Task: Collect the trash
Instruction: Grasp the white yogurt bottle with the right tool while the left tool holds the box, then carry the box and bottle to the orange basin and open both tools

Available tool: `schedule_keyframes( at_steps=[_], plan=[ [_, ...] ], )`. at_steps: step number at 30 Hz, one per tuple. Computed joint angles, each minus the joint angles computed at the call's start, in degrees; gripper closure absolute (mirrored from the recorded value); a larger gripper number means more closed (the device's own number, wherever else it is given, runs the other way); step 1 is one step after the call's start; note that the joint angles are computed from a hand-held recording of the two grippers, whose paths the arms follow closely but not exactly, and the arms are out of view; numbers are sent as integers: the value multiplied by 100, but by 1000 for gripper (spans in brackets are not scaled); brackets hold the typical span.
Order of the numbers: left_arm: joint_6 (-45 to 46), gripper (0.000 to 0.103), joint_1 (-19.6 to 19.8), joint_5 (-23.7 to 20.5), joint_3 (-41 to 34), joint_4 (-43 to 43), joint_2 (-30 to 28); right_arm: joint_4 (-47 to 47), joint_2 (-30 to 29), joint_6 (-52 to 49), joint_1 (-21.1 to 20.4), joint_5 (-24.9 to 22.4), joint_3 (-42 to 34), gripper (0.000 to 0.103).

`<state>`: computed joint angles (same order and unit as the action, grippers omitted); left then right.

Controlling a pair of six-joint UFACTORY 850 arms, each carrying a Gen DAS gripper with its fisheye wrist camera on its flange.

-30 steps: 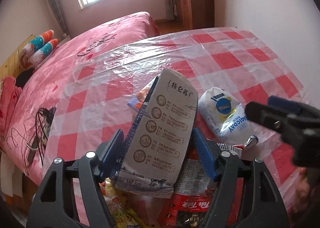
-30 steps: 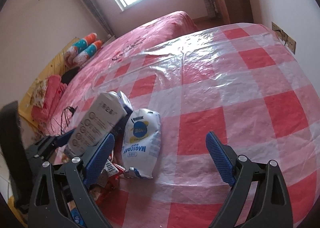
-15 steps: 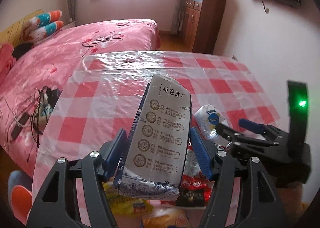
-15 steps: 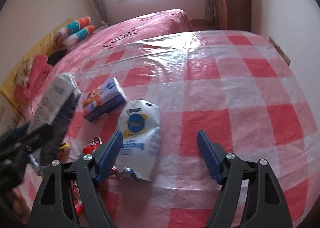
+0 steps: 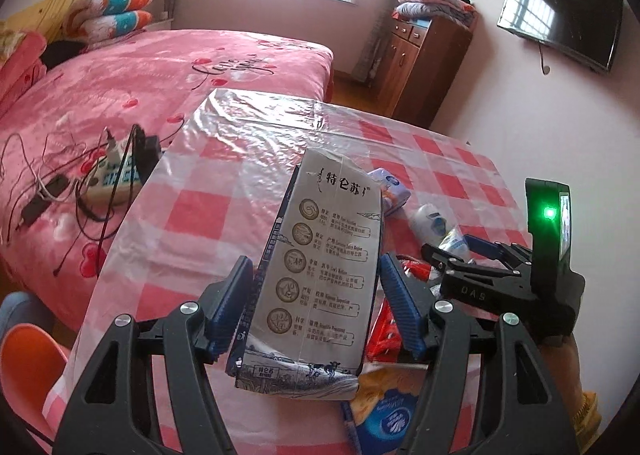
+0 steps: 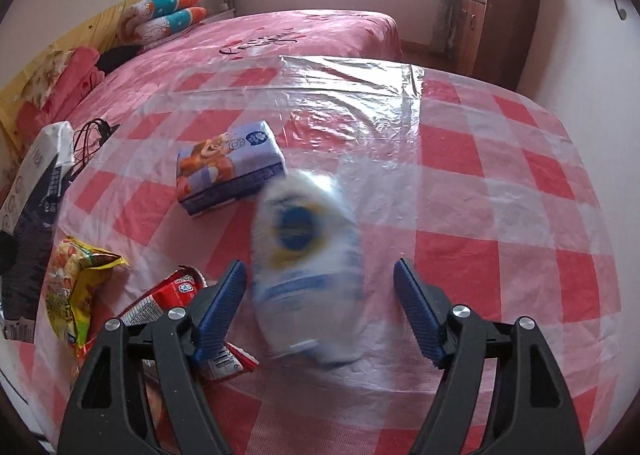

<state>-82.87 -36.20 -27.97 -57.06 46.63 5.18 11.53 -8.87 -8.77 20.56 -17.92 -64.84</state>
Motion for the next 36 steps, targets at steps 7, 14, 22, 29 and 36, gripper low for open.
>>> schedule_keyframes(
  at_steps=[7,14,22,29,36],
  plan=[
    [-199,37,60,156,313,-32,239,-371,38,382,36,61,46,40],
    [-289,37,125,234,512,-55,425,17,104,-86,-7,76,117,44],
    [-454,37,82,291,749,29,713,449,383,-422,-38,370,412,44],
    [-665,37,6,306,998,152,1009,978,726,-640,-69,680,709,44],
    [-877,37,-24,294,1291,240,1368,2058,1085,-1460,-63,773,908,44]
  ],
)
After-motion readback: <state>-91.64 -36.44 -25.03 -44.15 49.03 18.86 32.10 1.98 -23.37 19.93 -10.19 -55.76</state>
